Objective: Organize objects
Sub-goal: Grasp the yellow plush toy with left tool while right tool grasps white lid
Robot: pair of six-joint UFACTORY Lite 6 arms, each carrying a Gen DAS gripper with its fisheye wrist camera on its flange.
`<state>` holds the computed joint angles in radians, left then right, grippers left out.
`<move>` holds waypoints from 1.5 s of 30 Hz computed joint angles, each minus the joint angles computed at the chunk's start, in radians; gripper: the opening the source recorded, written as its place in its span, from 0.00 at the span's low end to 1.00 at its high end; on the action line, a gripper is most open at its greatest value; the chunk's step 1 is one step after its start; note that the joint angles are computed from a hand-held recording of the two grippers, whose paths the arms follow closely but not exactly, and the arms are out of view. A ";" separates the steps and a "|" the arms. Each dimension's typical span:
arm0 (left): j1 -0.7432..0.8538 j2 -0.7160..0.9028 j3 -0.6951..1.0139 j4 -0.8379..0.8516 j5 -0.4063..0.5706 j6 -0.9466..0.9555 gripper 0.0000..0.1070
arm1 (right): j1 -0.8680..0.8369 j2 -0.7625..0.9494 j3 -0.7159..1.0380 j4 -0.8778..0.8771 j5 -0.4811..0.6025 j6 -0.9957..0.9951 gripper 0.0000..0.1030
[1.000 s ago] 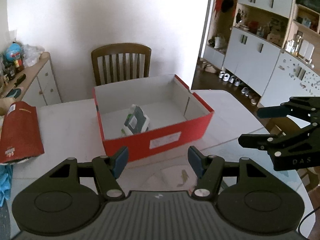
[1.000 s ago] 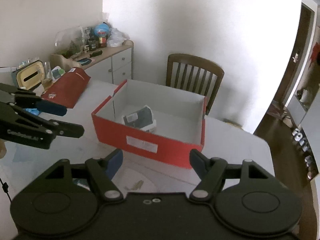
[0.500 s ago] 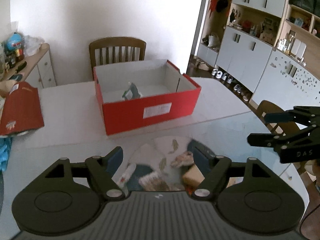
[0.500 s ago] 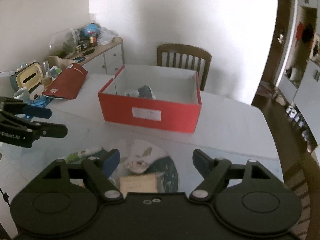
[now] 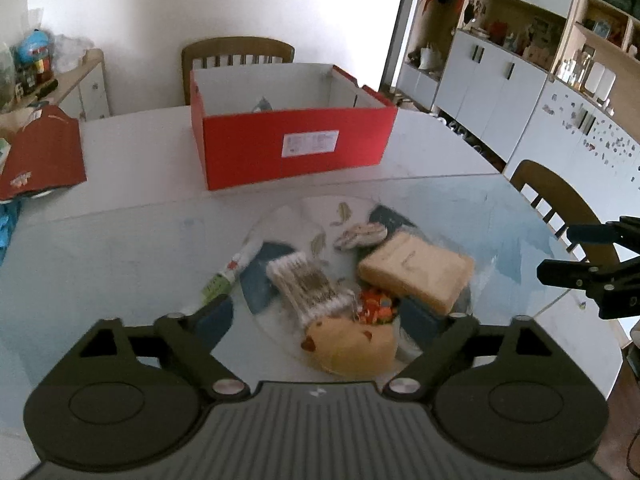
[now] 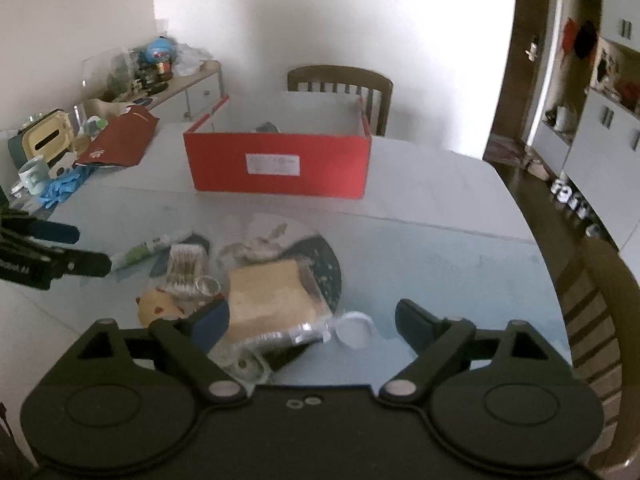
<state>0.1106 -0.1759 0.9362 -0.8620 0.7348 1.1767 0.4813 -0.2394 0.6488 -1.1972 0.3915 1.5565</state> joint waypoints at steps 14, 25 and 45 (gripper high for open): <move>-0.063 -0.035 -0.264 -0.262 -0.181 0.330 0.96 | -0.099 0.046 -0.167 -0.321 -0.037 0.307 0.88; -0.131 0.077 -0.283 -0.447 -0.269 0.538 0.96 | -0.255 0.281 -0.098 -0.883 -0.113 0.772 0.88; -0.189 0.167 -0.254 -0.588 -0.302 0.652 0.96 | -0.352 0.546 0.097 -1.458 -0.148 1.234 0.79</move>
<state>-0.0782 -0.0085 0.6822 -1.4503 0.4329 1.8285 0.1288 0.3071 0.7454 -2.6555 0.2431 2.7907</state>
